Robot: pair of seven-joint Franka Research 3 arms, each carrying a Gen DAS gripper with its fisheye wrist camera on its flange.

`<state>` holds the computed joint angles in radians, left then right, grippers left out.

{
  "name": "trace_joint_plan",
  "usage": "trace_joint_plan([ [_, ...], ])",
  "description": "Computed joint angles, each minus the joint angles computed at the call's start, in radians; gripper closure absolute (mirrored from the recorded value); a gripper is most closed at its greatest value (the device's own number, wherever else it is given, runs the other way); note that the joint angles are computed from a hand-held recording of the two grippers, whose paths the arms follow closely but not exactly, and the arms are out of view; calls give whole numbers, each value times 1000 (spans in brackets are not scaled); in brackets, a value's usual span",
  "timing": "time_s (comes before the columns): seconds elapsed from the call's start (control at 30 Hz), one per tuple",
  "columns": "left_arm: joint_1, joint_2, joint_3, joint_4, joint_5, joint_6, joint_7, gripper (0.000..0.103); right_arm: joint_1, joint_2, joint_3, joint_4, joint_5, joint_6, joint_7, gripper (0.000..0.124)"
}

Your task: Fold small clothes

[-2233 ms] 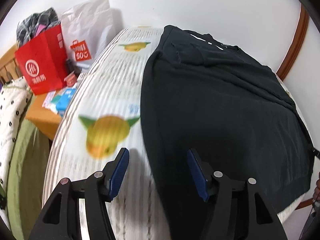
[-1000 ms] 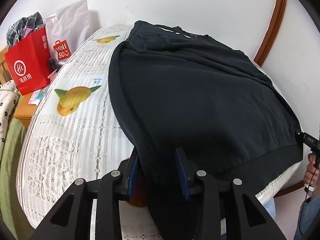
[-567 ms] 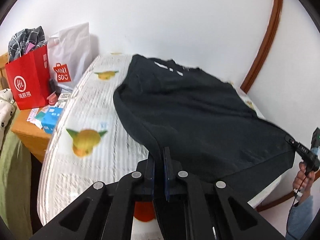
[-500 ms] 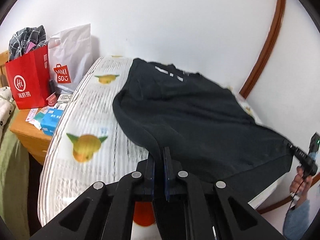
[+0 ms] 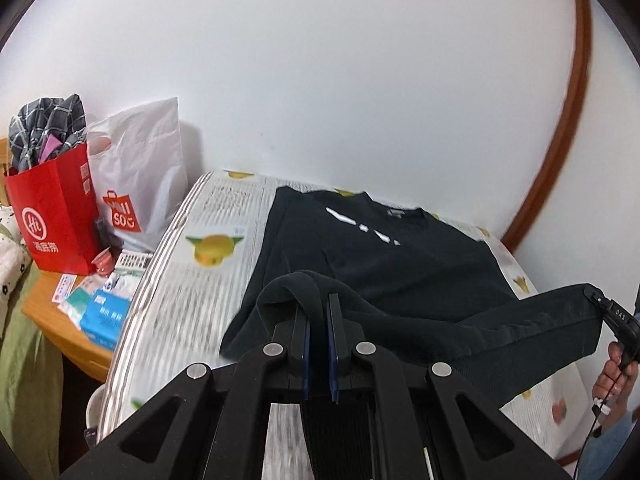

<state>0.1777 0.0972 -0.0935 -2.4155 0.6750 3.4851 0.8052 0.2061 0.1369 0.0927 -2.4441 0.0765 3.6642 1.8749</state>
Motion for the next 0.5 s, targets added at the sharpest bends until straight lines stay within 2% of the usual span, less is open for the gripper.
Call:
trace_joint_plan([
  [0.1,-79,43,39,55,-144,-42,124,96,13,60,-7,101,46,-48,-43,119],
  [0.17,-188,72,113,86,-297,-67,253,96,17,108,-10,174,75,-83,-70,119],
  [0.27,-264,126,165,148,-408,-100,348,96,34,173,-21,269,129,-121,-124,119],
  [0.33,-360,173,247,196,-487,-119,404,96,50,216,-33,332,174,-150,-161,119],
  [0.4,-426,217,307,242,-533,-141,433,96,78,268,-57,405,224,-187,-200,119],
  [0.5,-465,279,346,310,-542,-186,437,96,138,339,-116,503,301,-240,-252,119],
])
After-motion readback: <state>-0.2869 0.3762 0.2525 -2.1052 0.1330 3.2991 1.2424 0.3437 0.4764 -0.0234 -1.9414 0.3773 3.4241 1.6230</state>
